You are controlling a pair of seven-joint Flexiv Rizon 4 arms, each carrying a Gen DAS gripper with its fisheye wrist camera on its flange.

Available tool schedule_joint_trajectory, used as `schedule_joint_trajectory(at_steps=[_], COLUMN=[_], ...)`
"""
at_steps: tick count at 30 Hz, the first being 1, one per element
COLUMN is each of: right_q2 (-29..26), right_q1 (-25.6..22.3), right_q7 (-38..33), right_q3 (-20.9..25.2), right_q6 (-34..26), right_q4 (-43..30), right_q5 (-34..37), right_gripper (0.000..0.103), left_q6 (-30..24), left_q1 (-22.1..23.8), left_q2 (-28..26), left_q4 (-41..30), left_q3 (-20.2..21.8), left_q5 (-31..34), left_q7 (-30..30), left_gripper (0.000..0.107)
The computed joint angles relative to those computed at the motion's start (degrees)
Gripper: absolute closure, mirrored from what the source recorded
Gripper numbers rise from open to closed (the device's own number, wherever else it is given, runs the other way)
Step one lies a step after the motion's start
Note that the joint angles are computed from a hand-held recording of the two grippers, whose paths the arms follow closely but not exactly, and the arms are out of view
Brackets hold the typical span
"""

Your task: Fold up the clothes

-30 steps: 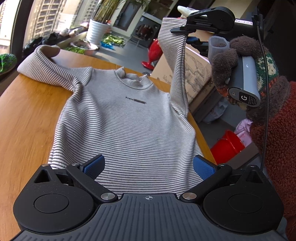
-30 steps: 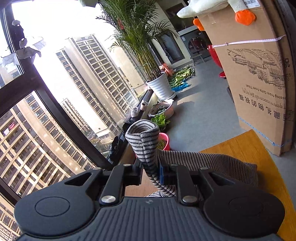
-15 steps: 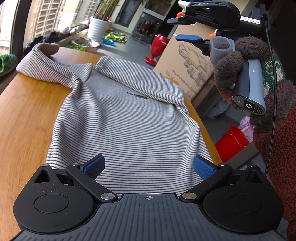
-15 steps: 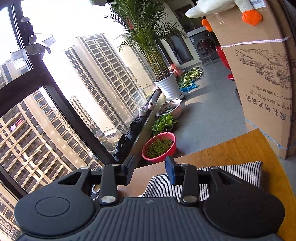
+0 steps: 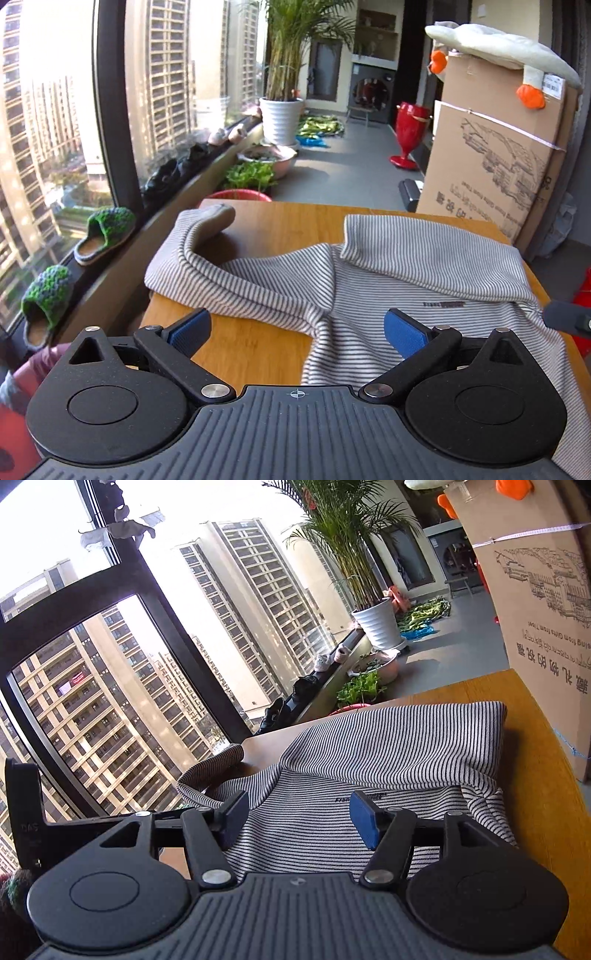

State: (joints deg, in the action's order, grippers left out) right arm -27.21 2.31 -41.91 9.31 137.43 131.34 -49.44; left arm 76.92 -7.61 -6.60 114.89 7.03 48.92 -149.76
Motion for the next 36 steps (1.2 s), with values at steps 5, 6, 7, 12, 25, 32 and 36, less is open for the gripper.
schedule_joint_trajectory(at_steps=[5,6,7,12,25,32,36], right_q2=[-3.1,-3.3,-3.6,-5.1,-5.9,-6.4,-6.2], right_q1=[-0.8,-0.6,-0.4,-0.8,-0.5,-0.6,-0.5], right_q7=[-1.2,-2.0,-2.7,-5.0,-3.0,0.5,1.1], right_q3=[0.1,0.0,-0.1,-0.6,-1.6,-1.7,-1.6], right_q6=[4.9,5.6,6.3,10.6,11.4,10.2,9.6], right_q4=[1.8,2.2,2.6,3.8,2.8,1.7,1.8], right_q5=[-3.2,-3.1,-3.0,-3.8,-6.8,-7.7,-6.7], right_gripper=[0.04,0.039,0.039,0.034,0.023,0.021,0.018], left_q6=[-10.3,-11.7,-13.2,-11.9,-25.2,-24.9,-23.9], left_q1=[1.2,1.7,2.0,4.9,0.1,-0.3,-0.5], left_q2=[-3.5,-4.3,-5.1,-7.0,-21.3,-21.0,-18.7], left_q4=[-7.0,-8.0,-9.1,-10.7,-26.9,-25.4,-24.0], left_q3=[1.1,1.2,1.4,2.5,4.7,7.2,8.2], left_q5=[2.8,2.0,1.3,-6.0,-9.6,-12.5,-11.2], left_q7=[2.7,4.2,5.7,12.7,21.9,20.4,18.3], left_gripper=[0.042,0.042,0.042,0.043,0.046,0.09,0.098])
